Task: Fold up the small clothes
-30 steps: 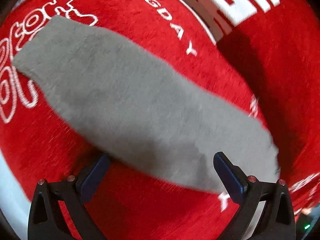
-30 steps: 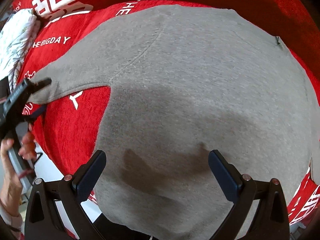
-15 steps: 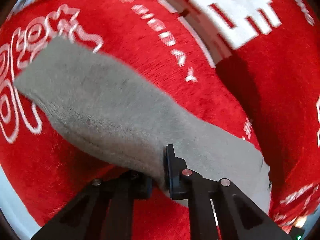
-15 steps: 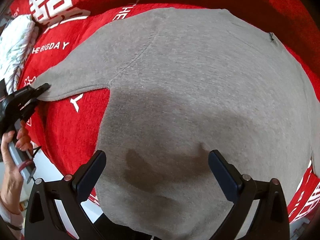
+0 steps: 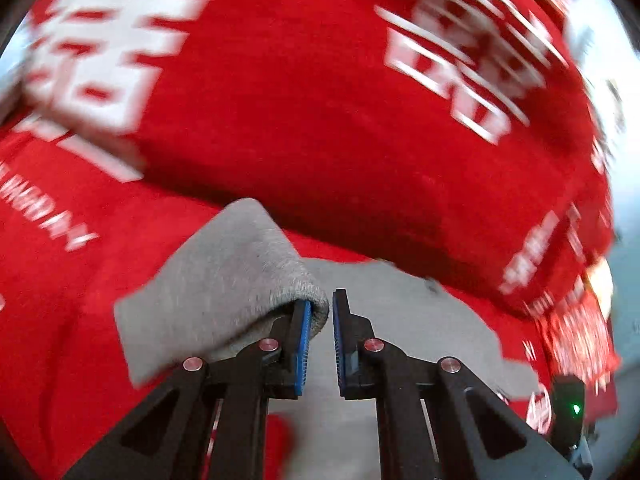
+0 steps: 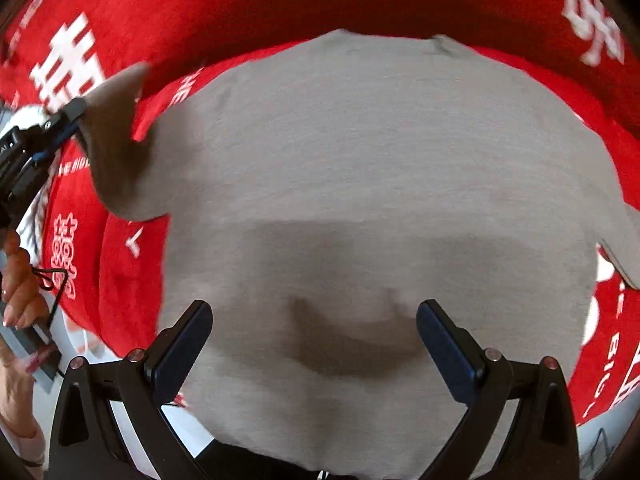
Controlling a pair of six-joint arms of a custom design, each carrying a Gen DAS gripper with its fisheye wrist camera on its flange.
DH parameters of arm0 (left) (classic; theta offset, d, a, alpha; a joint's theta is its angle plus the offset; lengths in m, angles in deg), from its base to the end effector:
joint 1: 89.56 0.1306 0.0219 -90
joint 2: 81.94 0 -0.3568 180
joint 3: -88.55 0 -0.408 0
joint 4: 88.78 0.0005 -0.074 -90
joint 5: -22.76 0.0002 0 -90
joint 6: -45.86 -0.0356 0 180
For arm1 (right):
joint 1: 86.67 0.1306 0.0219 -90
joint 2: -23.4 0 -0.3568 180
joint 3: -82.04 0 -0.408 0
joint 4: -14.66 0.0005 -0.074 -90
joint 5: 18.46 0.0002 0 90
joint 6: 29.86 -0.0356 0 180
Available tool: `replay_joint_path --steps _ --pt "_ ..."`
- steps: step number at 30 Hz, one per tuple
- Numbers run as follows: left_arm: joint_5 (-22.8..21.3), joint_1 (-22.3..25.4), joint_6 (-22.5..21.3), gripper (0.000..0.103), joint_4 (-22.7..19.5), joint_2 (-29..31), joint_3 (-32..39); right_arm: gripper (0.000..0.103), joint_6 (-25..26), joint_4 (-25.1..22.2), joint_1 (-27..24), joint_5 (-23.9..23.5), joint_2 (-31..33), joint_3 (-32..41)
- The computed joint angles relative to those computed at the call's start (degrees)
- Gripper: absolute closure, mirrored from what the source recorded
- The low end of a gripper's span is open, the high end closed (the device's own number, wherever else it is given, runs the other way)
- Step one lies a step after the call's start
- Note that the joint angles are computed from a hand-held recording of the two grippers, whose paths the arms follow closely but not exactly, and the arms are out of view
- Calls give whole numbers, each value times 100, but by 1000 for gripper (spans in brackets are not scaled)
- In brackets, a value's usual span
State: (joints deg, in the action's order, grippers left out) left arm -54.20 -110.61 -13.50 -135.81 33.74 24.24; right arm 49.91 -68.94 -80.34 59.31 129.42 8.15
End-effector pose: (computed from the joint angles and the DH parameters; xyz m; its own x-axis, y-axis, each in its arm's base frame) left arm 0.6115 -0.2445 0.3726 -0.8389 -0.2091 -0.5024 0.0766 0.8686 -0.4895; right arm 0.5364 0.0666 0.3661 -0.9952 0.0642 -0.0739 0.0459 0.9728 0.2272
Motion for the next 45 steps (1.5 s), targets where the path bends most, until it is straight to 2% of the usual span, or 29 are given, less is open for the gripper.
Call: replay_joint_path --steps 7,10,13,16,17,18,19,20,22,27,30,34,36,37,38,39,40,41,45 --pt "400 -1005 -664 91 -1174 1642 2189 1 -52 152 -817 -64 -176 -208" --pt "342 -1315 -787 91 -1884 2444 3242 1 65 148 -1149 10 -168 -328" --pt "42 -1430 -816 90 -2414 2766 3642 1 139 95 -1313 86 -93 -359" --pt "-118 -1366 -398 90 -2279 2311 2947 1 292 100 -1304 150 23 -246" --pt "-340 -1325 -281 87 -2268 2073 2636 1 359 117 -1246 160 83 -154" --pt "-593 -1277 -195 64 -2334 1890 2428 1 492 183 -1195 147 169 -38" --pt "-864 -1220 -80 32 -2377 1652 2147 1 604 230 -1080 123 255 118" --pt "-1127 -1148 80 24 -2342 1382 1828 1 700 292 -960 78 349 268" --pt "-1512 -961 226 24 -2269 815 1169 1 862 400 -728 -27 502 524" --pt "-2338 -473 640 24 -2593 -43 161 1 1235 612 150 -305 1219 1497" --pt "-2469 -182 797 24 -2647 -451 -423 1 1575 721 678 -325 1574 1940" --pt "-2411 -47 822 24 -2621 -748 -985 2 1965 879 1258 80 2025 2376" --pt "-2359 -48 858 24 -2598 -813 -1115 12 2027 920 1503 592 2301 2648" --pt "-2312 -44 873 24 -2571 -826 -1166 34 2039 913 1541 742 2350 2690" --pt "-2262 -45 889 24 -2535 -814 -1194 81 1984 764 1572 767 2540 2927" --pt "-2228 -63 912 24 -2538 -767 -1155 84 1804 527 1516 501 2723 3185" --pt "-2183 -78 927 24 -2519 -747 -1164 86 1455 525 1420 247 2721 3222" --pt "-2142 -106 944 24 -2514 -722 -1144 89 1117 710 1327 24 2606 3105" --pt "-2004 -235 828 24 -2360 -581 -1022 90 50 1567 863 -645 1865 2348"
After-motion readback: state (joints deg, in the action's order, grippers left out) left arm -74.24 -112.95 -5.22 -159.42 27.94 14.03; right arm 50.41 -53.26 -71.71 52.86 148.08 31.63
